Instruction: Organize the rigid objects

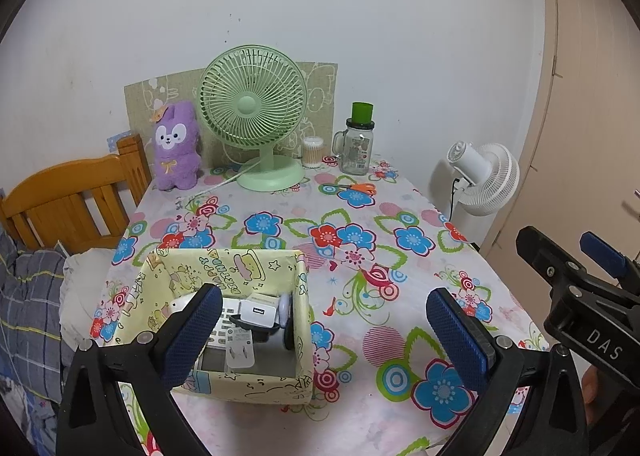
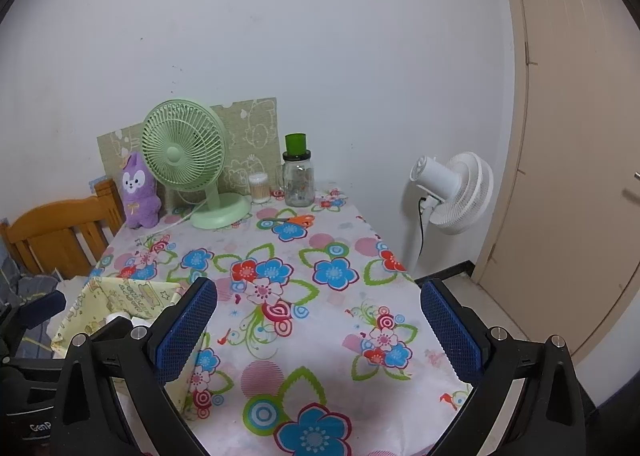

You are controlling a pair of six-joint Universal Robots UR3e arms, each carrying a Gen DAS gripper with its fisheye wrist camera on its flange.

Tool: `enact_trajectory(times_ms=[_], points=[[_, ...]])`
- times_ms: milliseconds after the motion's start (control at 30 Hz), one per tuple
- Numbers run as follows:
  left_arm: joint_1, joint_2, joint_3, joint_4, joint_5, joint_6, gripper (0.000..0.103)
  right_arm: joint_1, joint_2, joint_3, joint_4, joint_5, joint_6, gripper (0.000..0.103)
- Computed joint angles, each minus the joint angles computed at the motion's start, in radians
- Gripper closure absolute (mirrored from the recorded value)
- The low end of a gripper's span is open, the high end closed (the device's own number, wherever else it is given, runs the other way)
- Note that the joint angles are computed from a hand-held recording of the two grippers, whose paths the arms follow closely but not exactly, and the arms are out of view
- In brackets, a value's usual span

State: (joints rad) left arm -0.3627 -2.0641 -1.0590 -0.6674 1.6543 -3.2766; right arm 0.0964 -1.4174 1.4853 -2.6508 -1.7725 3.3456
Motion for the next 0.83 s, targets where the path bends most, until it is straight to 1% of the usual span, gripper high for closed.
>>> enact_trajectory(times_ms=[200,333,833], points=[[-0.003,0.001,-0.003,0.004,0.009,-0.003,0.0,-0.001,-0.001,0.008,-0.008,0.0,-0.001,0.0],[-0.024,-0.01,0.001,0.023,0.074,-0.011,0.0,0.002,0.005,0.003,-0.009,0.003,-0.01,0.0],[-0.018,-0.013,0.007,0.019,0.064,-0.015,0.0,-0.007,0.006,0.0,-0.007,0.022,-0.009,0.0]])
